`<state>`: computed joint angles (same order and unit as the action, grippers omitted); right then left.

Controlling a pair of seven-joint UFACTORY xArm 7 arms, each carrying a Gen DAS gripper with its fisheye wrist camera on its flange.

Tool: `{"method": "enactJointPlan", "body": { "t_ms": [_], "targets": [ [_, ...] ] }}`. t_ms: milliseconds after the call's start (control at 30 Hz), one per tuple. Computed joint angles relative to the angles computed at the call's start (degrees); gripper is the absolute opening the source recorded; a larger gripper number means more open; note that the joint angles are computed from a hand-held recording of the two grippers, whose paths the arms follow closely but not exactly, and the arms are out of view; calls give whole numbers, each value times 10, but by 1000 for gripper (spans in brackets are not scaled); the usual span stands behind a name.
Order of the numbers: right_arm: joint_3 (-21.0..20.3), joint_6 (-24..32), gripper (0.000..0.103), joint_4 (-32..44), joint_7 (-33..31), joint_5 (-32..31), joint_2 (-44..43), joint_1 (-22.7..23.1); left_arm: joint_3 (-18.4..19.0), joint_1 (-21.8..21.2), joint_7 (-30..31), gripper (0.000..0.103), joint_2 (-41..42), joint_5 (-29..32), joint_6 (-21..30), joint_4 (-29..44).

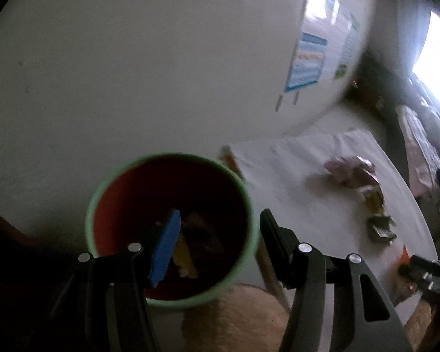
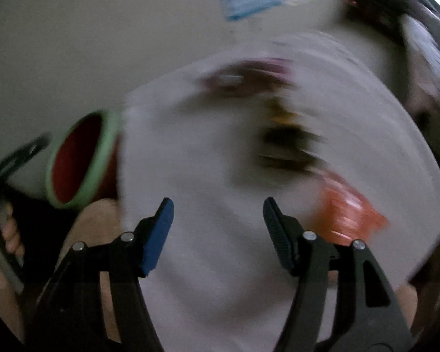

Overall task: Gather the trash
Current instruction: 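Grasp the orange bag with the right gripper while the left grasps the black box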

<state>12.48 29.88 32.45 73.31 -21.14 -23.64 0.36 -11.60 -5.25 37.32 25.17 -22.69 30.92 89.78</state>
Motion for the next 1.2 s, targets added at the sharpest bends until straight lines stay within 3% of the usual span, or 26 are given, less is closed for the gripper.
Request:
{"method": "enactJointPlan", "body": {
  "t_ms": [133, 233, 367, 600, 633, 667, 733, 833, 1033, 1133, 1200],
  "targets": [
    [-17, 61, 66, -92, 32, 33, -123, -15, -11, -13, 13, 54, -24, -1, 7, -36],
    [-24, 67, 67, -145, 44, 61, -177, -23, -19, -25, 31, 54, -43, -7, 8, -61],
    [-43, -8, 77, -214, 57, 115, -203, -23, -22, -47, 54, 54, -68, -8, 6, -96],
    [-34, -104, 77, -210, 34, 142, -120, -47, -24, -75, 88, 54, -85, 0, 1, -120],
    [-28, -108, 67, -211, 33, 141, -117, -51, -27, -79, 98, 55, -84, 0, 4, -119],
    [-24, -120, 49, -214, 34, 140, -115, -54, -28, -86, 103, 55, -83, 5, 6, -119],
    [-34, -151, 48, -232, 24, 154, -128, -41, -32, -97, 116, 55, -80, 10, 11, -116],
    [-18, -127, 47, -237, 13, 153, -168, -42, -48, -114, 156, 55, -67, 9, 14, -109],
    [4, -67, 47, -254, 22, 152, -257, -30, -53, -169, 182, 56, 24, 61, 115, -10],
    [3, -52, 47, -280, 33, 158, -301, -19, -45, -203, 197, 62, 52, 113, 103, 8],
    [-4, -70, 47, -301, 44, 167, -312, -16, -39, -221, 203, 63, 67, 143, 95, 21]
  ]
}}
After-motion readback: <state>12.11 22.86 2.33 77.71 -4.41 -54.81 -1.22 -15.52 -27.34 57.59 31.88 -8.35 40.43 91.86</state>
